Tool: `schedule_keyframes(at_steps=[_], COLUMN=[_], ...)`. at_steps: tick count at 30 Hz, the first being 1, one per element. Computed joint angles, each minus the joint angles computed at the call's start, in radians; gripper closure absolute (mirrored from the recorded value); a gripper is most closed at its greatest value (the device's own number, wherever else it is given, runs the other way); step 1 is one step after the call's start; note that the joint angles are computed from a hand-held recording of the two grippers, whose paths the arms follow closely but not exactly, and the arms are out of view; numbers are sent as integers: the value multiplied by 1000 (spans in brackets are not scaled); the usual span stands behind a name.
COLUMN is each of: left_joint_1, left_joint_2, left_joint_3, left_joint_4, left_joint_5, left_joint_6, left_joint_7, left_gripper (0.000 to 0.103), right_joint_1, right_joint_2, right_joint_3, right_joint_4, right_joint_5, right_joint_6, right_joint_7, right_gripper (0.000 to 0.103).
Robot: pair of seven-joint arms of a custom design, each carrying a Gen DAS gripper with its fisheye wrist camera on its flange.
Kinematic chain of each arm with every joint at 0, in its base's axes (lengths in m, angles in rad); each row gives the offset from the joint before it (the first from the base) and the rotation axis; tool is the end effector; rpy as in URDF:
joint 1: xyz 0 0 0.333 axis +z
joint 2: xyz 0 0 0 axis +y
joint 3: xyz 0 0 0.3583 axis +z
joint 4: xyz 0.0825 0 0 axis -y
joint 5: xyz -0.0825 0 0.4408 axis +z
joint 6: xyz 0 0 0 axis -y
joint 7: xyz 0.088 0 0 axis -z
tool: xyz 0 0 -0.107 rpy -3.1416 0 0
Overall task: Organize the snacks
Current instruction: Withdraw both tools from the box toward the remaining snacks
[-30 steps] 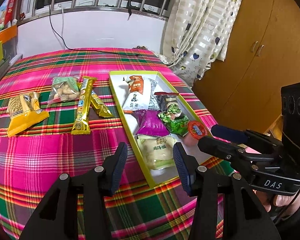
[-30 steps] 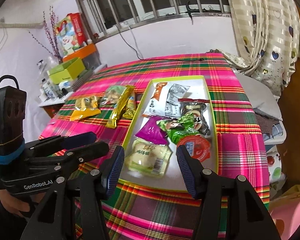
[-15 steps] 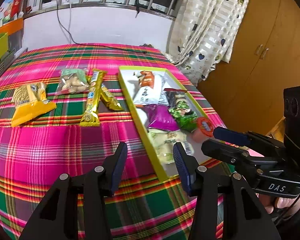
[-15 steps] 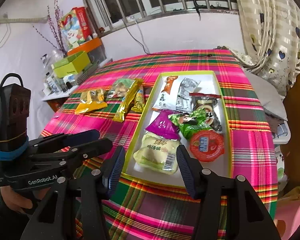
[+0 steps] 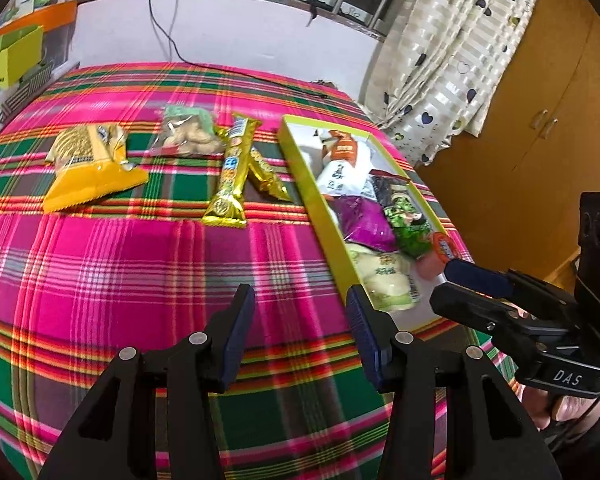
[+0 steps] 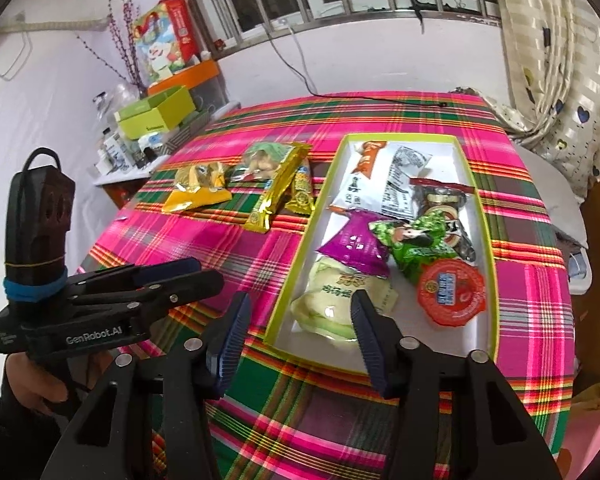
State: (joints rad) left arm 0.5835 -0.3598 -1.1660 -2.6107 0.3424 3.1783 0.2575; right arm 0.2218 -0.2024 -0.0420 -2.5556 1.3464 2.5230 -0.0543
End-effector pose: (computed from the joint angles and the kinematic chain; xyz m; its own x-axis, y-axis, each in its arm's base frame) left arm 0.4023 -0.3040 0.3689 0.1499 -0.9309 0.3330 -0.7196 -0.3337 -0.6090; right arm 0.4730 0.0767 0.3523 0.7061 -0.6629 -0.2490 -0.5999 -0.3732 -0.7077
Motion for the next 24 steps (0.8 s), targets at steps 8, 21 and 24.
schedule_keyframes(at_steps=[8, 21, 24], left_joint_1=[-55, -115, -114], left_joint_2=[-33, -89, -91], left_joint_3=[63, 151, 161], left_joint_4=[-47, -122, -132], left_joint_5=[-27, -49, -54], left_joint_6=[-5, 8, 14], left_joint_7=[-18, -57, -55], left_gripper=[54, 54, 54], right_joint_1=[11, 55, 65], right_joint_2=[18, 99, 129], right_joint_3=[15, 63, 78], right_joint_4=[15, 95, 125], right_joint_5=[8, -2, -3], right_joint_6=[-5, 56, 70], right_joint_7=[-2, 83, 105], right_gripper=[55, 55, 57])
